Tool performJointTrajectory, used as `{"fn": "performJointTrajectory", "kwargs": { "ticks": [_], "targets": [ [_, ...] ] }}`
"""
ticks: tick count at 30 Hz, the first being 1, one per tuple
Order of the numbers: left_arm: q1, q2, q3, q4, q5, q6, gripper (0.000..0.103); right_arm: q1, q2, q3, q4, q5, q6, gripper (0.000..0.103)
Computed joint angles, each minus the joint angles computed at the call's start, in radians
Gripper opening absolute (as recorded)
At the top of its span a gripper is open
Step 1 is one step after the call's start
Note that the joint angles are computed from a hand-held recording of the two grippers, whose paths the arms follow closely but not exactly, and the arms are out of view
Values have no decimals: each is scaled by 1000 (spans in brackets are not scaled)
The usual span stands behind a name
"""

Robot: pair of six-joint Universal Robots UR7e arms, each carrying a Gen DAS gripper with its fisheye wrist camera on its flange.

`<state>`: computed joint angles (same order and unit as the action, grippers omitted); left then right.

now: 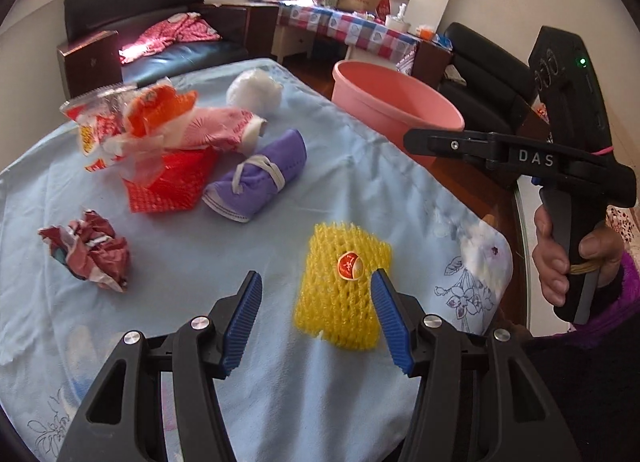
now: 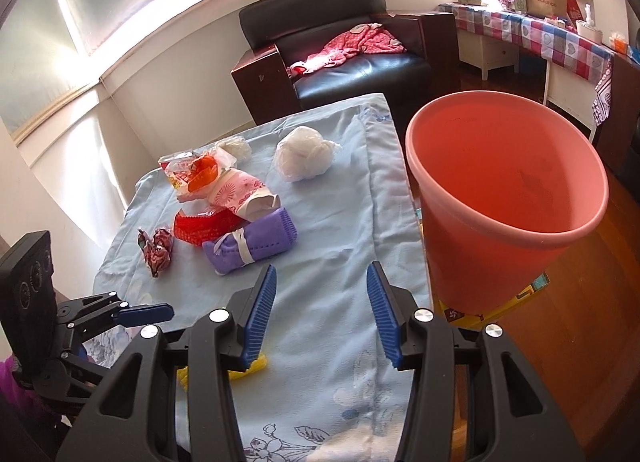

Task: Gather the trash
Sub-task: 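Grasp the second yellow foam net with the left tool, then grasp the orange plastic bag with the right tool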

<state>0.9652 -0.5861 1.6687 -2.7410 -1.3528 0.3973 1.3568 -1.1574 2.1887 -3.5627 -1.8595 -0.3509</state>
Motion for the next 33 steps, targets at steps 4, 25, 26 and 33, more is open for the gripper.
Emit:
{"fn": "performJointTrajectory", "kwargs": {
  "ticks": [4, 25, 26, 33],
  "targets": [
    [1, 8, -17, 62, -3, 17, 53, 4, 12, -6, -4, -14, -14, 48],
    [26, -46, 39, -173, -9, -59, 8, 54, 124, -193, 126, 19, -86, 48],
    [28, -47, 40, -184, -8, -68, 8, 58, 136, -213, 141, 15, -90, 48],
    [49, -55, 39, -213, -9, -121, 8, 68, 169, -323, 282, 66, -49, 48]
  ]
}}
